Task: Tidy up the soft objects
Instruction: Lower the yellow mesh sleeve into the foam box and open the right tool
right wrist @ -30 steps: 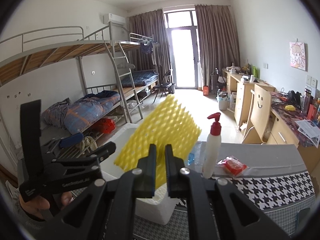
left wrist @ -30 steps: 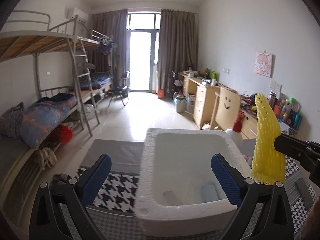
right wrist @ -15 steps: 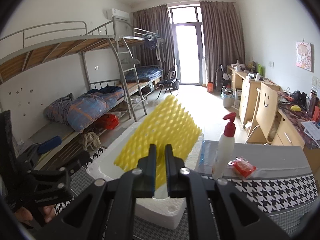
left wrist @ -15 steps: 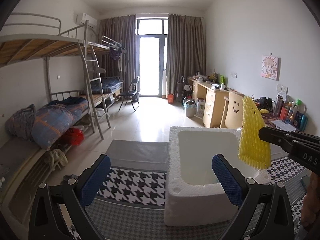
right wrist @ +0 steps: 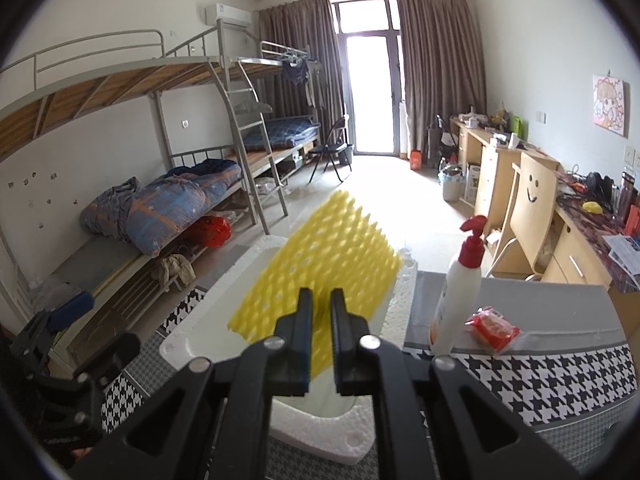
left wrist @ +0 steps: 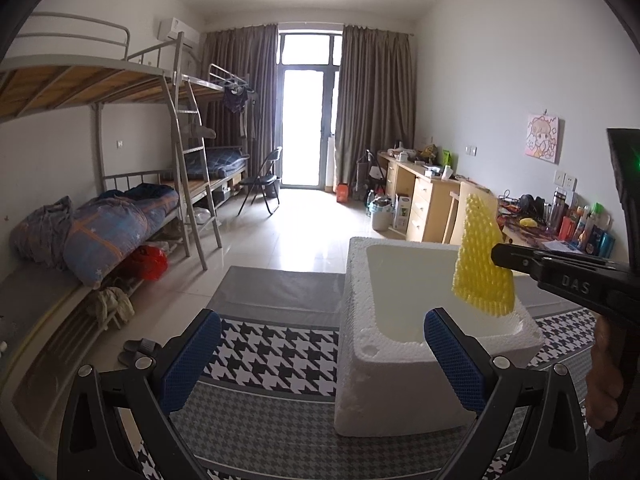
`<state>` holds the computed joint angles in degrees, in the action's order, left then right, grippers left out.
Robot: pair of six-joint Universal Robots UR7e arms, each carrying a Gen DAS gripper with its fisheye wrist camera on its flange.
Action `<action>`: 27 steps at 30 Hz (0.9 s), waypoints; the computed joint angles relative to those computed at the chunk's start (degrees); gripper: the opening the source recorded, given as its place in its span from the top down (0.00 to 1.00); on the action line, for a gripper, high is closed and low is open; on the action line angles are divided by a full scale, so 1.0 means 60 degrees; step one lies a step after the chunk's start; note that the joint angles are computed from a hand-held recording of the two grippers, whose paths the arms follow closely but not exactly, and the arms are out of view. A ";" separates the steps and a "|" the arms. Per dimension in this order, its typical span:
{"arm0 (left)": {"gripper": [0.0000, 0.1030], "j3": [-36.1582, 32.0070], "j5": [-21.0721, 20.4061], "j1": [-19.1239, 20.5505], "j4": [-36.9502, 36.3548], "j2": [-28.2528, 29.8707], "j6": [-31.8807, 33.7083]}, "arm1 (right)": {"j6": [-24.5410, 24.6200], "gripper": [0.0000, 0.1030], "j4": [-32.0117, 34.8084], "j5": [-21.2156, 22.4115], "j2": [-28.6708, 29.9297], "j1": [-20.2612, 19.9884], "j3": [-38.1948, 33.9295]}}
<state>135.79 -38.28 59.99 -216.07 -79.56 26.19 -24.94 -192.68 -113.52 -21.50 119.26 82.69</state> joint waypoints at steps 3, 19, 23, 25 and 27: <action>0.01 0.0080 -0.0044 0.0032 0.0057 -0.0096 -0.0065 | 0.0074 0.90 0.0304 -0.0075 0.0114 -0.0014 -0.0213; 0.01 0.0155 -0.0008 0.0177 -0.0020 -0.0166 0.0026 | 0.0601 0.77 0.1612 -0.0123 0.0367 -0.0126 -0.0769; 0.01 0.0141 -0.0034 0.0189 -0.0034 -0.0158 0.0042 | 0.0522 0.42 0.1540 -0.0106 0.0355 -0.0111 -0.0677; 0.01 0.0148 -0.0058 0.0196 -0.0010 -0.0166 0.0052 | 0.0465 0.36 0.1237 0.0049 0.0315 -0.0127 -0.0532; 0.01 0.0159 -0.0043 0.0187 -0.0001 -0.0165 0.0069 | 0.0474 0.36 0.1137 0.0098 0.0253 -0.0122 -0.0422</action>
<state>136.74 -38.54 61.12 -216.08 -80.55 26.60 -22.09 -185.85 -112.93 -19.98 118.52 80.16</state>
